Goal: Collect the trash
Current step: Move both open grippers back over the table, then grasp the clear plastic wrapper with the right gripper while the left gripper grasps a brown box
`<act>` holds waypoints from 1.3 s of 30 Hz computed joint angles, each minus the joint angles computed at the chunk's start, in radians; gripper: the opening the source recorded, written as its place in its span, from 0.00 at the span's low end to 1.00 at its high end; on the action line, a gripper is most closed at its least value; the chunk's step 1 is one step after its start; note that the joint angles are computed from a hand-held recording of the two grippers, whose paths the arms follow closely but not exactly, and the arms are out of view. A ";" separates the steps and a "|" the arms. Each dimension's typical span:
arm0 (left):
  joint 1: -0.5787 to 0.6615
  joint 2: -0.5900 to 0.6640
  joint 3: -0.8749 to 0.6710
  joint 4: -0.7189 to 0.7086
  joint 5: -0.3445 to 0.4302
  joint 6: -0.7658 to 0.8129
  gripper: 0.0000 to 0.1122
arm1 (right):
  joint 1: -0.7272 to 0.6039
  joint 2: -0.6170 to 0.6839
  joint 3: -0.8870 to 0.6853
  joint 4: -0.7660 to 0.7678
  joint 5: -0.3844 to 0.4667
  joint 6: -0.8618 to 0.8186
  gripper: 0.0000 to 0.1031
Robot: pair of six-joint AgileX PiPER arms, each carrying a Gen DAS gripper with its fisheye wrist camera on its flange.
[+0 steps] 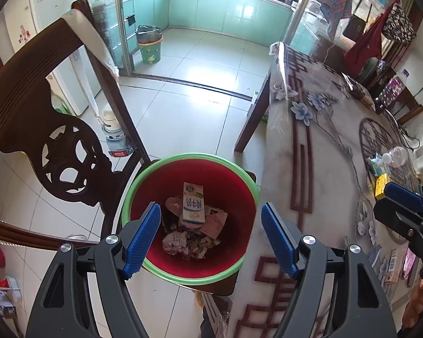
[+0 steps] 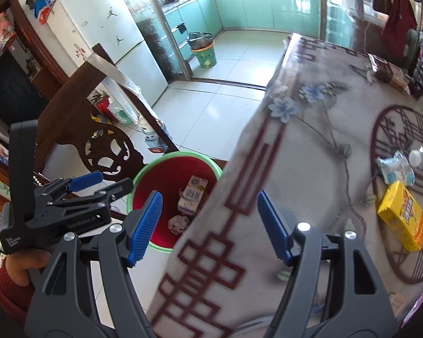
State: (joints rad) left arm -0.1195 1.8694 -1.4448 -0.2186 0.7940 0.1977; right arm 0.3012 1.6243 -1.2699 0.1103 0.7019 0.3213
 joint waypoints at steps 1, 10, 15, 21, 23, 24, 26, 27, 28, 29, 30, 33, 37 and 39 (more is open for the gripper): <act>-0.014 -0.002 0.003 0.010 0.000 -0.008 0.62 | -0.015 -0.018 0.032 0.010 -0.008 -0.007 0.66; -0.225 -0.050 0.032 0.113 -0.022 -0.192 0.62 | -0.297 -0.233 0.313 0.086 0.017 -0.233 0.66; -0.393 -0.056 0.034 0.195 -0.018 -0.390 0.62 | -0.643 -0.320 0.411 0.183 0.083 -0.539 0.66; -0.631 -0.014 -0.012 0.277 -0.007 -0.601 0.62 | -1.153 -0.244 0.372 0.291 0.172 -0.996 0.66; -0.707 0.014 -0.044 0.299 0.006 -0.649 0.62 | -1.278 -0.180 0.320 0.309 0.187 -1.098 0.66; -0.745 0.032 -0.065 0.305 0.017 -0.667 0.62 | -1.323 -0.149 0.292 0.312 0.191 -1.134 0.66; -0.810 0.065 -0.104 0.307 0.039 -0.687 0.62 | -1.394 -0.072 0.224 0.303 0.182 -1.178 0.66; -0.838 0.082 -0.126 0.307 0.053 -0.694 0.62 | -1.411 -0.037 0.199 0.292 0.171 -1.181 0.66; -0.871 0.105 -0.158 0.309 0.073 -0.701 0.62 | -1.429 0.009 0.168 0.281 0.155 -1.180 0.66; -0.893 0.122 -0.178 0.306 0.085 -0.702 0.62 | -1.438 0.039 0.147 0.274 0.149 -1.174 0.66; -0.912 0.139 -0.200 0.301 0.099 -0.700 0.62 | -1.441 0.075 0.129 0.268 0.139 -1.166 0.66; -0.971 0.202 -0.279 0.270 0.142 -0.670 0.62 | -1.444 0.169 0.094 0.236 0.092 -1.157 0.64; -1.029 0.296 -0.381 0.205 0.190 -0.575 0.62 | -1.463 0.243 0.070 0.269 0.113 -1.183 0.25; -1.055 0.342 -0.430 0.194 0.214 -0.553 0.62 | -1.481 0.251 0.059 0.317 0.144 -1.217 0.22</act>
State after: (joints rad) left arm -1.1749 2.2117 -1.8750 -0.0245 1.0084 -0.3555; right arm -1.1801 1.8757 -1.2112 0.4278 0.8455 -0.8958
